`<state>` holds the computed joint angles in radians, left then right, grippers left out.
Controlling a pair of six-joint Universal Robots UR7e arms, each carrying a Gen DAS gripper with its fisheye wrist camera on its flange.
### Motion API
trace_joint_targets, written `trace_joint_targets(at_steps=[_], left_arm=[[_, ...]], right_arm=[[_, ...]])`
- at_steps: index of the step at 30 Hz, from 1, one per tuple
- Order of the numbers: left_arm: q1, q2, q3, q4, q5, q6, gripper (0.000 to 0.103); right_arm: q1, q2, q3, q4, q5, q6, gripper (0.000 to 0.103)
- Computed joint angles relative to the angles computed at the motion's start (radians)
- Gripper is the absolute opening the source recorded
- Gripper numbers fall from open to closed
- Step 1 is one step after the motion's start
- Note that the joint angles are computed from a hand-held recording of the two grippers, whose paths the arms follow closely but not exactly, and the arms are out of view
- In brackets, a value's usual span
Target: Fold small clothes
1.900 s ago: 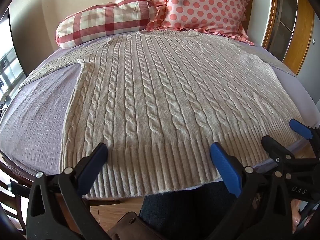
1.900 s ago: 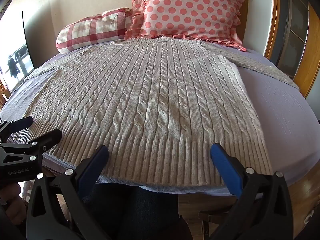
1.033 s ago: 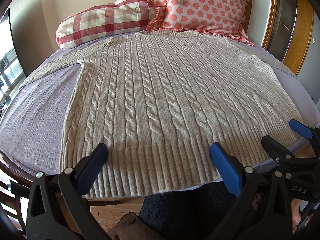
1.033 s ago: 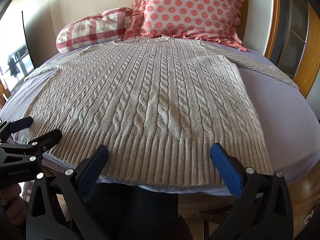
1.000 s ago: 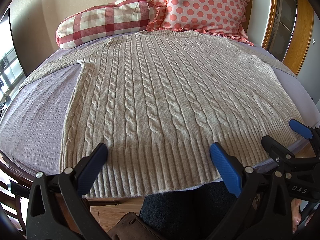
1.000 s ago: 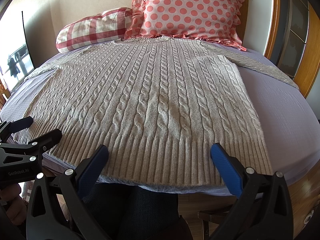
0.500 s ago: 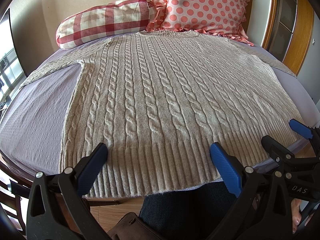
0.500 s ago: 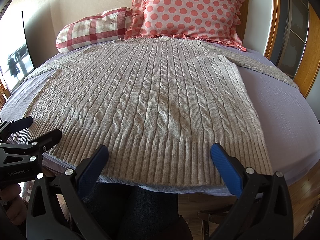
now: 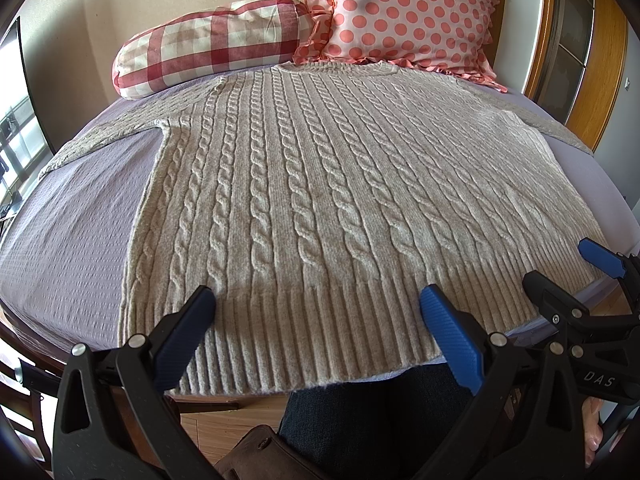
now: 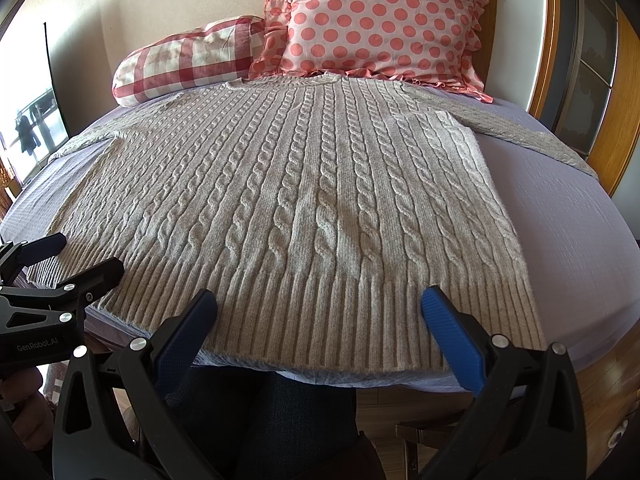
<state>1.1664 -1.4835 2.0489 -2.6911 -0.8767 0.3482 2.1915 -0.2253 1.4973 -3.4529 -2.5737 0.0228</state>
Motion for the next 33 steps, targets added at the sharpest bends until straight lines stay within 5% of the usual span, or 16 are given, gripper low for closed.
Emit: trace_joint_targets(at_steps=[33], left_arm=[[-0.001,-0.004,0.006,-0.004,0.0,0.002,0.101]], right_arm=[[0.001,-0.001,0.003,-0.005,-0.001,-0.002,0.102]])
